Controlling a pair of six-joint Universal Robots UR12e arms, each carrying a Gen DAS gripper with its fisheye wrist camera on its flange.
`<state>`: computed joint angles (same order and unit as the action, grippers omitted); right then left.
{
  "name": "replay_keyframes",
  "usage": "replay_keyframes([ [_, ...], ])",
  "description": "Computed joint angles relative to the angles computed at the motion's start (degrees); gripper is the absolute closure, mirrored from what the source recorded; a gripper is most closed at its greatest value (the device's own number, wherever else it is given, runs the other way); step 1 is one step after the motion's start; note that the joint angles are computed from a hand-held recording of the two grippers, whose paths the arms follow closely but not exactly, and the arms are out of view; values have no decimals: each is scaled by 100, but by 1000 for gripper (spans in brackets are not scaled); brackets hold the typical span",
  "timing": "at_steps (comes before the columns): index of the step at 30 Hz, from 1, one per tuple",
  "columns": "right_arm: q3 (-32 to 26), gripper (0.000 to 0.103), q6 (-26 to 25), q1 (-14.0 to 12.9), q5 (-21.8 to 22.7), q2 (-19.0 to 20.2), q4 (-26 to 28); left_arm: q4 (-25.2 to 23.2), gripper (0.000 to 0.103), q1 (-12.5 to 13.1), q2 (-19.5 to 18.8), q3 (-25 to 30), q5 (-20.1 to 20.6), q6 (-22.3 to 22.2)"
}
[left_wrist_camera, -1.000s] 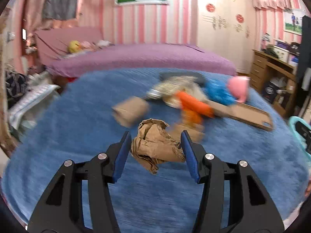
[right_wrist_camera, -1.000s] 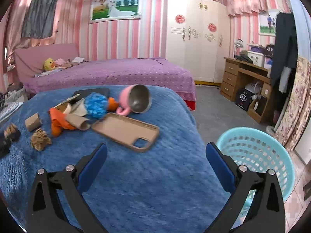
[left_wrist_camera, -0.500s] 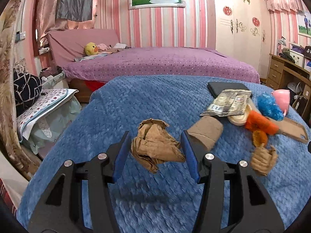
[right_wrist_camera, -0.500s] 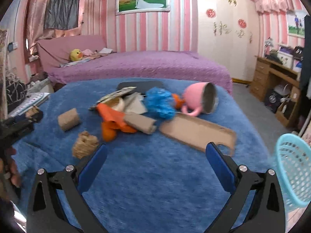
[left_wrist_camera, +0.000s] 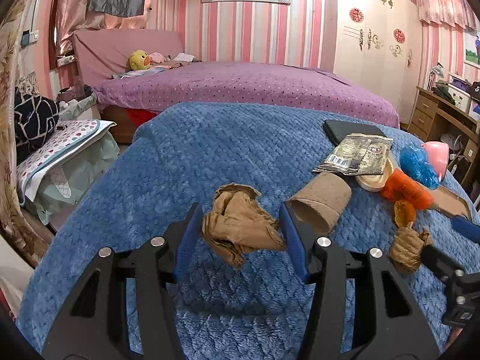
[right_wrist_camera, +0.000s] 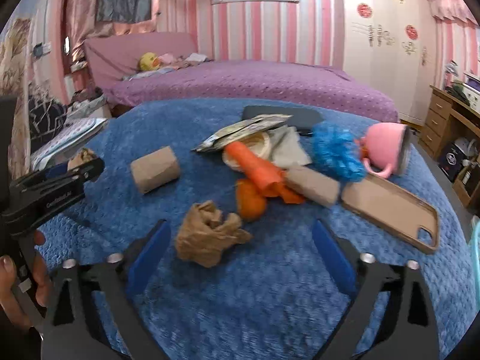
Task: Collect trash
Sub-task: 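Lift the paper with the left tool while the right tool grasps another crumpled paper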
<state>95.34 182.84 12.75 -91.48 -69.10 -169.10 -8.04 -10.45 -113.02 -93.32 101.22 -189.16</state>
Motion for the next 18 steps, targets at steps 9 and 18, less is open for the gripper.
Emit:
replay_keyframes([
  [9,-230,52,-284,-64,687,134,610,-27,50,-24,-6,15,76,25],
  [18,198,53,-484,-263,645,-221,102,-287,51,-79,-19,91,450,-126],
])
